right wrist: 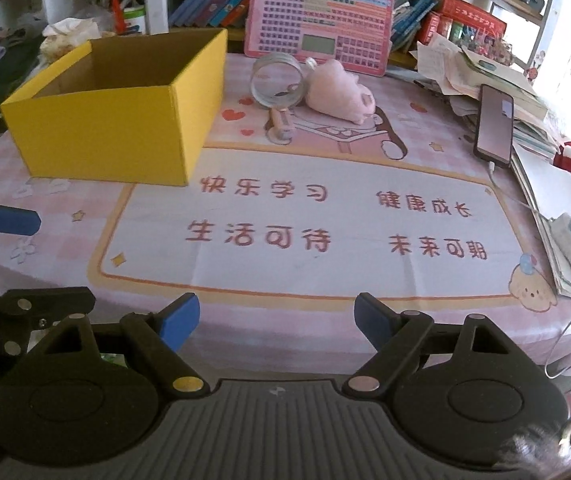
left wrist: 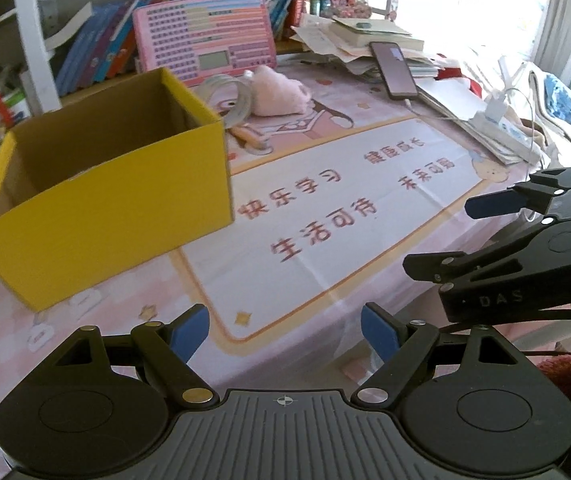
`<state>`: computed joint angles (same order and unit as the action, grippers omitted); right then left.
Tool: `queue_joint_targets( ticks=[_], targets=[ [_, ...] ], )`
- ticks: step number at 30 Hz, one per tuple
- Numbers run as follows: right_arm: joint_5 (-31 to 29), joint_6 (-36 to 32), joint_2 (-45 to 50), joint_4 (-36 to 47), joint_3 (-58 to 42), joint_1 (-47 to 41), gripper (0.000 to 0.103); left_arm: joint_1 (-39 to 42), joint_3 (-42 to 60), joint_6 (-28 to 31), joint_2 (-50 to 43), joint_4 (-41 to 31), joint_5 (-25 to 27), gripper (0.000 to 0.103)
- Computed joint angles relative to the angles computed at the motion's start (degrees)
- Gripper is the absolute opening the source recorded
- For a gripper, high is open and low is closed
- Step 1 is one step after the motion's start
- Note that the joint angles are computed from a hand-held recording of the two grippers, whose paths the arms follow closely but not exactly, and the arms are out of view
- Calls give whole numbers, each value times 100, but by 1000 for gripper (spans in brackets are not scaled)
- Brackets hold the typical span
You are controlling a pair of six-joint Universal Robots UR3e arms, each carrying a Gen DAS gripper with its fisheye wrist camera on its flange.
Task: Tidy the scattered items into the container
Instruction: 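Withdraw both open tools from the box back toward the pink pig, then grasp the pink toy watch with the left tool while the right tool grasps the pink plush pig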
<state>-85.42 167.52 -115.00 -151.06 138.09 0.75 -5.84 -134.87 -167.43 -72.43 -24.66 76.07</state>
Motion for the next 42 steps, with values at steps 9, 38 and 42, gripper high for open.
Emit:
queue_joint_targets(
  ticks=[9,38,42],
  targets=[
    [591,-817,301,-101,-157,-1166,84,-719,1357,-371,-1748,472,151,85],
    [2403,-2043,4608,-182,-4073,-2317,84,-1950,7170,-2033,-6028,-870,2420,84],
    [2495,-2099,5349,128,-5124,-2179,84,-1993,8064,-2314,-6601,-1295,2632,84]
  ],
)
